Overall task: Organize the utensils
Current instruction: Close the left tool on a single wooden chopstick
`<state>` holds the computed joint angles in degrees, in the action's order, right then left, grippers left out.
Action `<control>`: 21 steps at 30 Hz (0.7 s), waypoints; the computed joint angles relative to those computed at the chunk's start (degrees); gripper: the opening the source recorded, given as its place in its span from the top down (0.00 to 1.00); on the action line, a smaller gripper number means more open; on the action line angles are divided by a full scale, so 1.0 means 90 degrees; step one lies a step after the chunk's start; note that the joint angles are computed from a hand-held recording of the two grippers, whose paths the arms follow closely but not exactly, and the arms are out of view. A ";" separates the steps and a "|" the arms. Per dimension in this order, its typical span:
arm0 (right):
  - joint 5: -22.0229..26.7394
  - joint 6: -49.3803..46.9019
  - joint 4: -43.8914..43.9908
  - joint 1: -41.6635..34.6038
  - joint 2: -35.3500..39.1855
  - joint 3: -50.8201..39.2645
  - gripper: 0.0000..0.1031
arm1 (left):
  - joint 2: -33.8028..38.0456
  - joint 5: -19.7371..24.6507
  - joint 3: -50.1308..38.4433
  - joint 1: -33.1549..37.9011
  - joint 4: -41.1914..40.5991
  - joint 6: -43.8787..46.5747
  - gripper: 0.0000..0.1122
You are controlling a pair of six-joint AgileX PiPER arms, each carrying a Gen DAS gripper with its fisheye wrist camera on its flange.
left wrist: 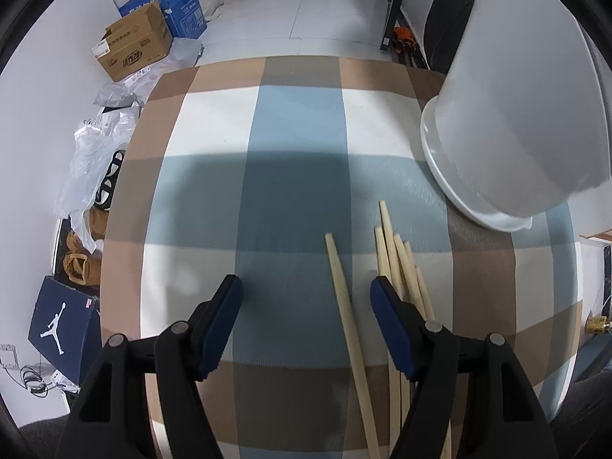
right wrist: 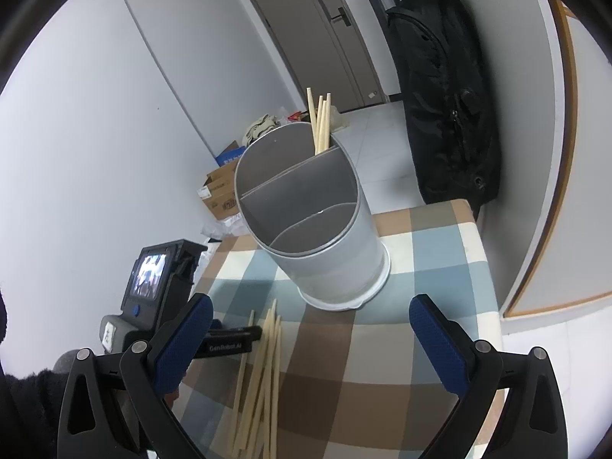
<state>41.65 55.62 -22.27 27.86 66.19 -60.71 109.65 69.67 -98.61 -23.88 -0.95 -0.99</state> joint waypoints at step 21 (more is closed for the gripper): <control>0.0247 -0.0195 0.0046 0.0027 0.0076 0.0047 0.00 | -0.0049 -0.0434 -0.0200 0.0290 -0.0830 0.0572 0.99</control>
